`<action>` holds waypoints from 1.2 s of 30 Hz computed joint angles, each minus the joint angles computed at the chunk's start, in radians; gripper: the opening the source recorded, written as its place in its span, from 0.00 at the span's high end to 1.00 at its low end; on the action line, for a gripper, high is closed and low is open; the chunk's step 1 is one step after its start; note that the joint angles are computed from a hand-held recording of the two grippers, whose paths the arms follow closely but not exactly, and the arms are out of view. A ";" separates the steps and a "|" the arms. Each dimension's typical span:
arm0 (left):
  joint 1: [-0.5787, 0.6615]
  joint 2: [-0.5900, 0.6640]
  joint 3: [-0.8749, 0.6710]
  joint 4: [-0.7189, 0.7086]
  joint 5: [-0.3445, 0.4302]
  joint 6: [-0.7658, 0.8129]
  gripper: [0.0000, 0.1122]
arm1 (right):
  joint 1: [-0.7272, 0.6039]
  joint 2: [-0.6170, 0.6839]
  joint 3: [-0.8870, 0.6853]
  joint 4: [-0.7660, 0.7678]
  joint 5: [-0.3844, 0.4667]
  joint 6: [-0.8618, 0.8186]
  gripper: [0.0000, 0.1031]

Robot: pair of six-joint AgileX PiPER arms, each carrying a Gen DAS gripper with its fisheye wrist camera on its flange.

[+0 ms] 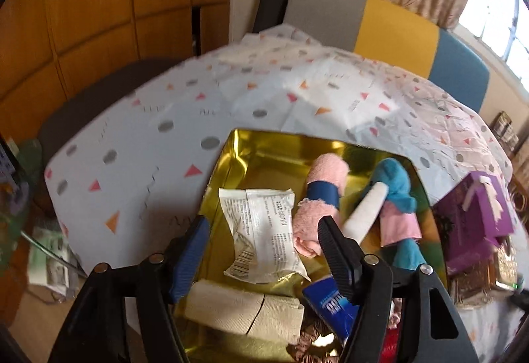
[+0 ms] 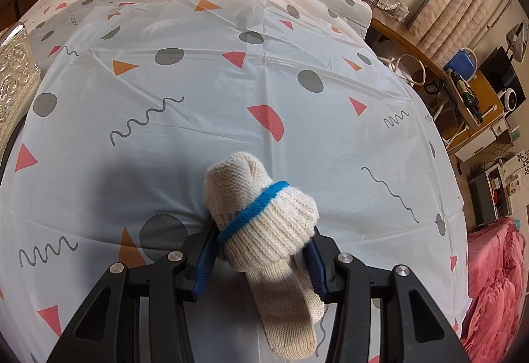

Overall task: Organize soft objects
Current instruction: 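Carry the white packet into the gold tray and open the left tool, then carry the white knit glove over the gold tray and open the right tool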

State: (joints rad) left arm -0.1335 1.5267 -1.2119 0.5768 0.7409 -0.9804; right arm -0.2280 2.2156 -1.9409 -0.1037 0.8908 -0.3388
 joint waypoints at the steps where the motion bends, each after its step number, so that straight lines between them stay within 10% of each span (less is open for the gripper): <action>1: -0.015 -0.014 0.008 0.023 0.005 -0.018 0.37 | 0.000 0.000 0.000 -0.001 0.000 0.000 0.54; 25: -0.214 -0.164 0.123 0.153 0.066 -0.139 0.33 | 0.044 0.001 0.000 -0.120 0.023 0.161 0.56; 36: -0.201 -0.182 0.191 0.095 0.025 -0.096 0.33 | 0.055 0.083 -0.256 0.098 0.270 0.235 0.60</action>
State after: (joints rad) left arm -0.3348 1.3451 -1.0208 0.6720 0.7659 -1.0764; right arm -0.1733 2.2989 -2.1973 -0.0054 1.1608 -0.1033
